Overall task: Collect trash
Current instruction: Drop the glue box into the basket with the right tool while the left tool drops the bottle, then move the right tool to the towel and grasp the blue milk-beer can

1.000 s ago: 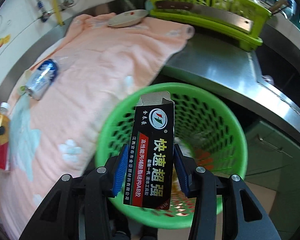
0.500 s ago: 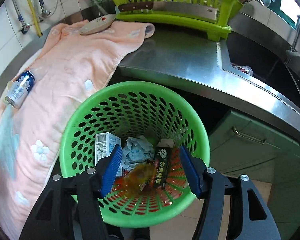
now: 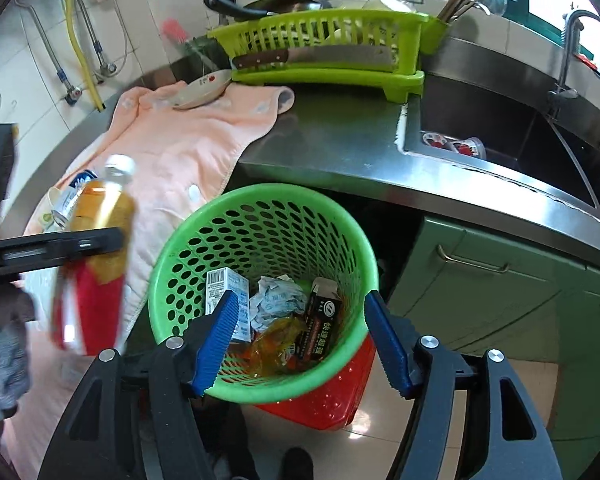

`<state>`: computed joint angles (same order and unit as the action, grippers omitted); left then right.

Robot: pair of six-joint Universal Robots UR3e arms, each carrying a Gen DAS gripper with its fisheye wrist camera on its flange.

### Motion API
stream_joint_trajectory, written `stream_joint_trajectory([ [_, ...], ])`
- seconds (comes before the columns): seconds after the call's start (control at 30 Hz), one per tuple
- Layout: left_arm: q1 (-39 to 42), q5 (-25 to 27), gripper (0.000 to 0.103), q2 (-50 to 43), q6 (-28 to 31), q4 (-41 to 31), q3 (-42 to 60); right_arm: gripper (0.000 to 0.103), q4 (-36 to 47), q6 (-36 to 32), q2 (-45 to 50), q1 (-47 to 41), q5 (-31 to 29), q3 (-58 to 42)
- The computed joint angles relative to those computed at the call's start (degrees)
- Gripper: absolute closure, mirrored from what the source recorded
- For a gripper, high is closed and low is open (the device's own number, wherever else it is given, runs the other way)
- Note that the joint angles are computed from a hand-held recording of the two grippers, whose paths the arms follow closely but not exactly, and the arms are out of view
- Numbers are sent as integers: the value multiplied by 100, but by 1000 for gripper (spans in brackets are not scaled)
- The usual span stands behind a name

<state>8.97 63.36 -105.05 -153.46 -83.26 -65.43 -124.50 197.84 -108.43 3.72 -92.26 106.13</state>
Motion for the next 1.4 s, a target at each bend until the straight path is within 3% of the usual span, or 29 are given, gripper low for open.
stream_joint_trajectory([
  [0.27,-793,165,32,-855,-488,140,742,36,185,-176,-605,-323,236,366],
  [0.37,-860,117,19,-917,-546,212,771,36,267,-224,-779,-444,294,475],
  [0.6,-643,76,18,-706,-433,284,494,36,264,-250,-745,-471,319,456],
  [1.1,1259,-261,18,644,588,19,-667,30,-263,235,726,708,-112,-714],
  [1.4,2589,-449,18,802,1093,-338,-652,30,-310,459,2304,1584,-180,-2320],
])
